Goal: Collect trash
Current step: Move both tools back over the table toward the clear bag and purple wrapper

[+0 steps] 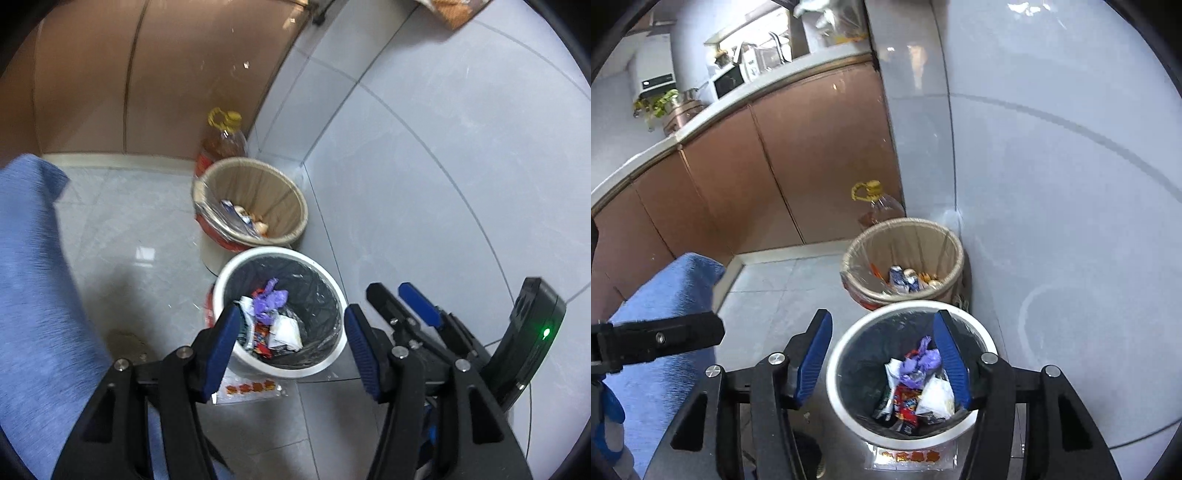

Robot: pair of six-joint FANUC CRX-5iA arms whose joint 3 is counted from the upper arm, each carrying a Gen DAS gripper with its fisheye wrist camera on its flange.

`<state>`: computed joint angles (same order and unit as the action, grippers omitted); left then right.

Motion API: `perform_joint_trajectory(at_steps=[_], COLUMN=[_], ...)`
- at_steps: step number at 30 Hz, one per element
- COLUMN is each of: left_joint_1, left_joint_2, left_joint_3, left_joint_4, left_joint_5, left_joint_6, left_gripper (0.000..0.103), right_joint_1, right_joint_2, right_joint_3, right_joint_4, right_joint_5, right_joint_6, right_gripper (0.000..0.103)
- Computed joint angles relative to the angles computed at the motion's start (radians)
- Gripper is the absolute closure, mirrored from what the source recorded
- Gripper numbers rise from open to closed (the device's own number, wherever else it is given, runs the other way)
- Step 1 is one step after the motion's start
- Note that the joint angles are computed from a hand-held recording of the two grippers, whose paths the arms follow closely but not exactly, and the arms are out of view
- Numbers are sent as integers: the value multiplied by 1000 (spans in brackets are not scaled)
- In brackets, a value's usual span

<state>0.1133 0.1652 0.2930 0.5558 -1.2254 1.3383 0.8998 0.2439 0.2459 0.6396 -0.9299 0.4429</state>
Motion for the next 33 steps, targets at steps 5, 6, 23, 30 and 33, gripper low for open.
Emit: perform_joint_trajectory(at_steps=[5,6,23,30,33], left_joint_1=[61,76,416,648,791], left_joint_2=[-116,-141,-540,-651,-690], left_joint_3=[-85,-103,-347,-426,-461], left_joint_4=[9,14,181,304,371], left_joint_5=[32,36,83,-8,-85], left_joint_6=[-50,-61,-270,-410,-464], left_gripper=[46,45,38,28,28], right_joint_1=[43,53,198,257,280], right_joint_2=[-11,-11,-5,6,24], right_joint_3=[15,21,130,188,232], right_joint_4=[64,76,204,186,154], right_joint_5=[5,6,45,79,89], right_joint_6=[-18,-19,60,138,189], right_gripper=[41,40,26,23,23])
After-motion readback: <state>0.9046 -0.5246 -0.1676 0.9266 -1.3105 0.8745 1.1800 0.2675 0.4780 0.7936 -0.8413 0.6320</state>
